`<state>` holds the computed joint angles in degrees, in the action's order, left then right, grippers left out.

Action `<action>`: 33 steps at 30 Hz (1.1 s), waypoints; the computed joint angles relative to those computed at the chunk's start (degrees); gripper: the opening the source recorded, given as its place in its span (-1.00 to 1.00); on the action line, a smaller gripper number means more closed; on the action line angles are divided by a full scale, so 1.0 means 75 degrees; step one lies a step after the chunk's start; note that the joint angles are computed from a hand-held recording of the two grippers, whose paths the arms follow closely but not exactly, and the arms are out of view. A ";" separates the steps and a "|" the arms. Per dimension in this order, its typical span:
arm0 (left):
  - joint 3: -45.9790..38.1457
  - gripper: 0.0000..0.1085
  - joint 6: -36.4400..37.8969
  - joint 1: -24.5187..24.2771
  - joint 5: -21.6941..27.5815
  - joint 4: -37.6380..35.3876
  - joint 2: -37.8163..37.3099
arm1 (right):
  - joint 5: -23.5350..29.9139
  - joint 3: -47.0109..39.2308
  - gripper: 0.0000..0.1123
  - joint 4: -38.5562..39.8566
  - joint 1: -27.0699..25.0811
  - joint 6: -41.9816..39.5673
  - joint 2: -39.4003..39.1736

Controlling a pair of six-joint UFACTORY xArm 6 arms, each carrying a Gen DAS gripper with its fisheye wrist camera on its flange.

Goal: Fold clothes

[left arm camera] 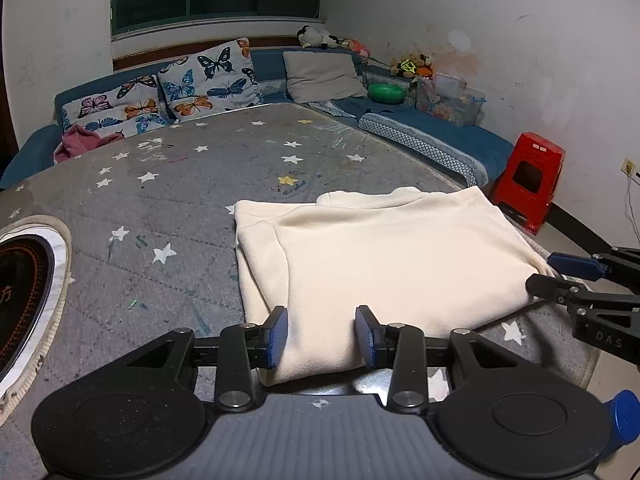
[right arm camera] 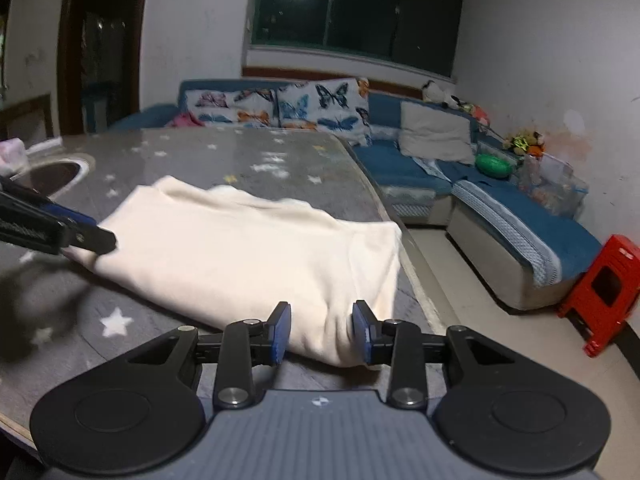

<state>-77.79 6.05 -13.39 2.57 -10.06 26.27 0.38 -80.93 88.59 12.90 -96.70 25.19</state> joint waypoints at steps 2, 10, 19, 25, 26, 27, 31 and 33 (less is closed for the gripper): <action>0.0042 -0.26 0.0076 -0.0020 -0.0040 -0.0038 -0.0043 | 0.0052 -0.0036 -0.39 0.0314 -0.0021 -0.0220 -0.0059; -0.0002 -0.25 0.0063 -0.0086 -0.0018 0.0011 -0.0015 | 0.1074 -0.0127 -0.40 0.0532 -0.0022 -0.0368 -0.0172; -0.0014 -0.12 -0.0298 -0.0058 -0.0010 0.0432 0.0016 | 0.0952 -0.0016 -0.31 -0.0296 0.0198 0.0367 0.0007; 0.0037 -0.03 -0.0533 -0.0052 -0.0027 0.0727 0.0014 | 0.0888 0.0090 -0.24 -0.0335 0.0235 0.0419 -0.0044; 0.0049 -0.02 -0.0531 -0.0052 -0.0027 0.0721 0.0004 | 0.0867 0.0099 -0.24 -0.0328 0.0244 0.0427 -0.0043; 0.0062 -0.02 -0.0493 -0.0054 -0.0026 0.0671 -0.0011 | 0.0879 0.0134 -0.22 -0.0294 0.0246 0.0416 -0.0085; 0.0123 0.02 -0.0541 -0.0065 -0.0035 0.0697 -0.0073 | 0.0938 0.0282 -0.07 -0.0149 0.0253 0.0362 -0.0269; 0.0179 0.03 -0.0651 -0.0064 -0.0065 0.0830 -0.0108 | 0.0914 0.0334 -0.02 -0.0150 0.0256 0.0376 -0.0310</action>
<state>-76.44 1.16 -13.87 2.09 -3.84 25.46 7.23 -78.42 87.47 14.82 -93.88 22.86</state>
